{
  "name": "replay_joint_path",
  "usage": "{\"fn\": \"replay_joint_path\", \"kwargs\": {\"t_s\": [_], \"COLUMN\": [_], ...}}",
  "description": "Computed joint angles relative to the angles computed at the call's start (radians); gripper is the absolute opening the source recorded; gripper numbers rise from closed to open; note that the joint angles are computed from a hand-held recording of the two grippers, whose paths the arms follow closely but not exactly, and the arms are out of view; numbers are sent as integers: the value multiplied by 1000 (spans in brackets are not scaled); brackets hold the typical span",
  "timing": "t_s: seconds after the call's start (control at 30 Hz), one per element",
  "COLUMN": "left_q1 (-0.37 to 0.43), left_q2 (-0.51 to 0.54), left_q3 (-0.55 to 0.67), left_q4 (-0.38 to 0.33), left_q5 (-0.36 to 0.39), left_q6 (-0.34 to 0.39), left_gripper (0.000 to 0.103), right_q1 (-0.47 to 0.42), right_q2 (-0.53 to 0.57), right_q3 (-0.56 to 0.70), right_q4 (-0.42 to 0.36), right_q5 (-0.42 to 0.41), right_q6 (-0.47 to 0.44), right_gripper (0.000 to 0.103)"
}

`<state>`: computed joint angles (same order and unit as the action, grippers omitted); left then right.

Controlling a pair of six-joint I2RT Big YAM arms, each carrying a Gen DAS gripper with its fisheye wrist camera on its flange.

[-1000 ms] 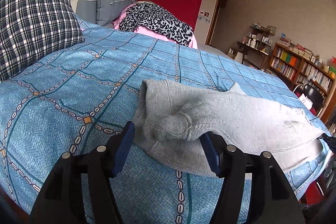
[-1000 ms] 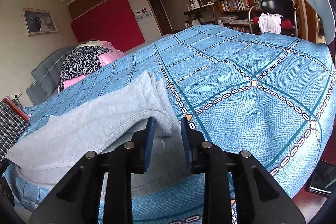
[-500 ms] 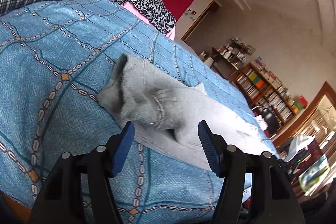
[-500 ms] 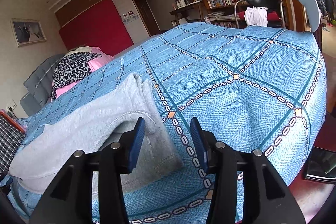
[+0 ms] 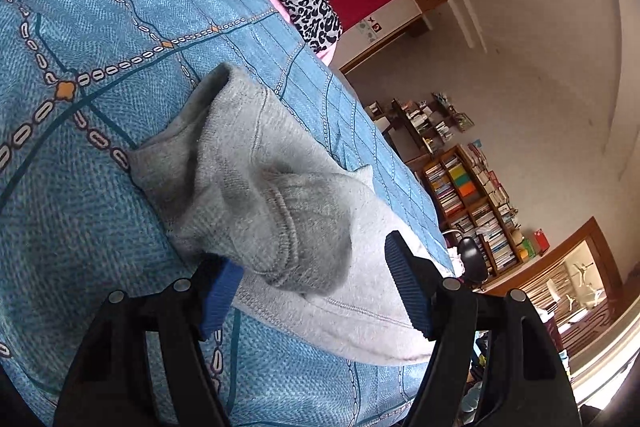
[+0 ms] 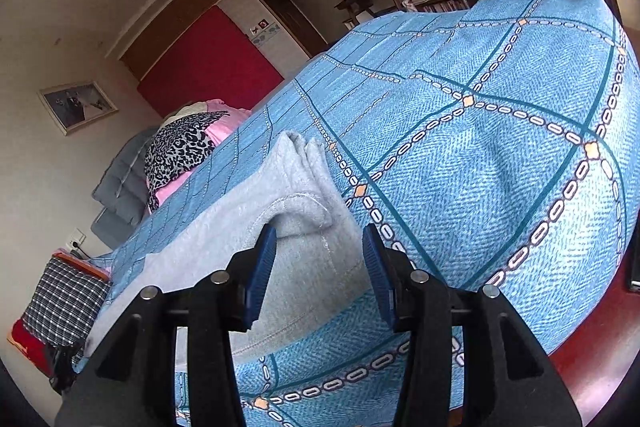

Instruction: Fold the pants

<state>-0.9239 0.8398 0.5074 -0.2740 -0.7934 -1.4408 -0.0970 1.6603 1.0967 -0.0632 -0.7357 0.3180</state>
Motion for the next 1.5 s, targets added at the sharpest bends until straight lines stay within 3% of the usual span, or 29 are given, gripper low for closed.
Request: {"fn": "replay_joint_path", "kwargs": {"t_s": [0.1,0.17,0.27,0.5,0.57,0.63,0.7,0.8,0.97,1.13,1.27,1.33,1.4,1.5], "left_q1": [24,36,67,126,140,148,167,197,223,175,130,118,90,67], "left_q2": [2,4,9,18,17,14,7,-2,-21,-51,-46,-33,-19,5], "left_q3": [10,18,25,33,36,35,30,27,51,68,52,34,29,64], "left_q4": [6,-3,-5,10,1,-20,-29,-42,-86,-162,-238,-247,-249,-319], "left_q5": [22,30,57,112,117,117,128,152,160,108,116,139,107,67], "left_q6": [20,25,30,63,67,42,22,12,41,48,-16,-48,-60,-74], "left_gripper": [70,70,70,70,65,51,37,26,19,18,19,19,21,26], "right_q1": [16,27,45,87,93,99,108,118,128,98,65,60,55,49], "right_q2": [-3,-1,16,94,105,108,105,91,21,-74,-78,-45,-3,9], "right_q3": [5,16,49,164,181,195,204,203,154,59,23,26,33,18], "right_q4": [-13,-21,-33,-135,-142,-150,-167,-160,-84,-6,-85,-139,-177,-135], "right_q5": [-41,-80,-119,-62,-40,-21,12,63,116,136,153,172,167,153], "right_q6": [14,33,91,161,177,169,135,83,36,5,-65,-87,-95,-92], "right_gripper": [47,58,61,61,55,43,17,6,5,5,5,5,5,5]}}
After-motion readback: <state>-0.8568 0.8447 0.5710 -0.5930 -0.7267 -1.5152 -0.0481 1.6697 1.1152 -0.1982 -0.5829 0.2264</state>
